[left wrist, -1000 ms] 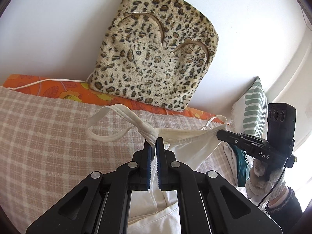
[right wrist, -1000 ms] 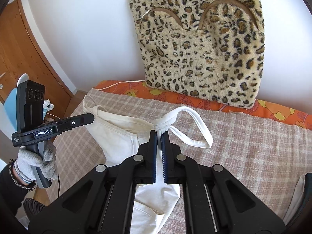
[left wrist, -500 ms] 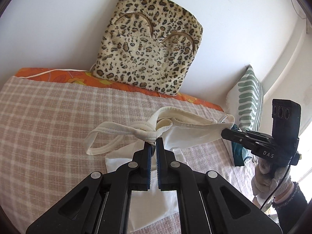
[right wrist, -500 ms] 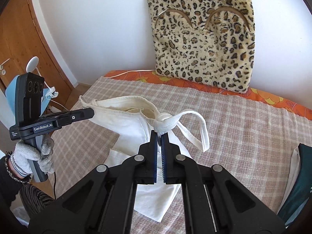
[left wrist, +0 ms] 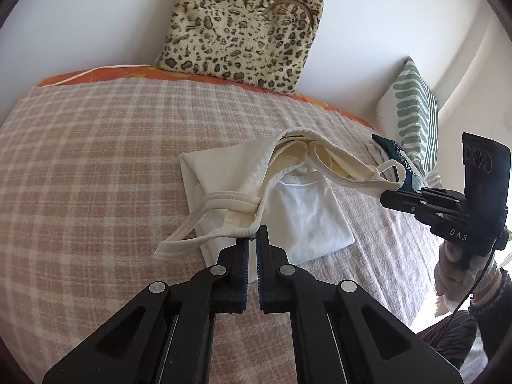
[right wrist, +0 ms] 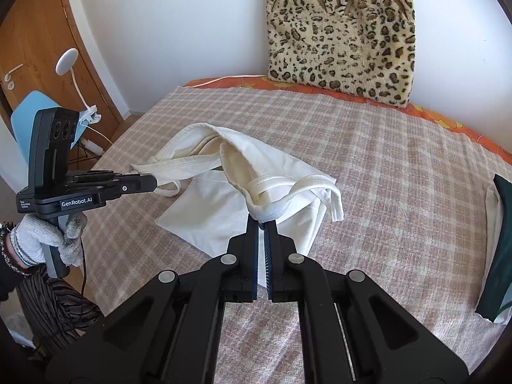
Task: Fold small clothes
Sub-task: 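Lift the straps and fold them over toward the hem with the right tool, then open the right tool and pat the folded camisole flat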
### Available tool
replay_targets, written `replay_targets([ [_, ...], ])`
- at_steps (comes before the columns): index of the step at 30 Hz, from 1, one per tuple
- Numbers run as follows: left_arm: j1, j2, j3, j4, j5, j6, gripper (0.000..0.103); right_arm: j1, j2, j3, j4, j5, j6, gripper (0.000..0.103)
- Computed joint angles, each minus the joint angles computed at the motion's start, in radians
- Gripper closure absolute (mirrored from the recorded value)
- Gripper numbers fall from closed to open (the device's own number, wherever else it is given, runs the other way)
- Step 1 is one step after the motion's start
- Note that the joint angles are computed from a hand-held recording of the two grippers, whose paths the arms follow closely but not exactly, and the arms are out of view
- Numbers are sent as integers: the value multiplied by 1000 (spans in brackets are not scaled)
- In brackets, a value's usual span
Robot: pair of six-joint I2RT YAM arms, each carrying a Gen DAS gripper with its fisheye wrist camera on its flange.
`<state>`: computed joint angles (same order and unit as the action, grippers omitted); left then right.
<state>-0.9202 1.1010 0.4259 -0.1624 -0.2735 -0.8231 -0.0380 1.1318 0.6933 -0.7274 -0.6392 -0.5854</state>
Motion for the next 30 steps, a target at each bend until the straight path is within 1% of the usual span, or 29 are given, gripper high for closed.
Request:
replay_targets([
  [4,-65,31,-17,-2,-55,-18,100,-36,-13,-57,14,14,-37,99],
  [7,-92,42,-31,-12,-72,-32,100,-76,-11,-79,12,10,-70,98],
  [12,-142,48,-35,-64,-116,-49,100,-125,-28,-107,-6,4,-127,99],
  [15,-158,51,-38,-91,-106,-67,100,-132,-35,-125,-6,19,-144,99],
  [18,-187,29,-35,-162,-105,-87,99,-139,-56,-154,1,59,-170,99],
  [20,-211,-20,-37,-222,-112,-115,99,-180,-33,-145,-33,49,-196,98],
  [23,-241,-136,-37,-305,-140,-158,99,-276,19,-102,-122,-14,-252,98],
  [25,-244,-179,-19,-335,-159,-155,99,-324,46,-69,-180,-63,-276,98],
  [26,-245,-184,-3,-347,-178,-148,99,-334,56,-53,-197,-81,-267,97],
  [27,-242,-186,8,-347,-190,-138,97,-335,60,-42,-205,-96,-250,96],
  [28,-233,-184,20,-339,-197,-125,96,-329,54,-39,-202,-112,-227,89],
  [29,-214,-182,28,-321,-193,-107,96,-319,39,-41,-189,-122,-200,77],
  [30,-191,-177,33,-296,-186,-87,96,-303,20,-48,-173,-127,-179,70],
])
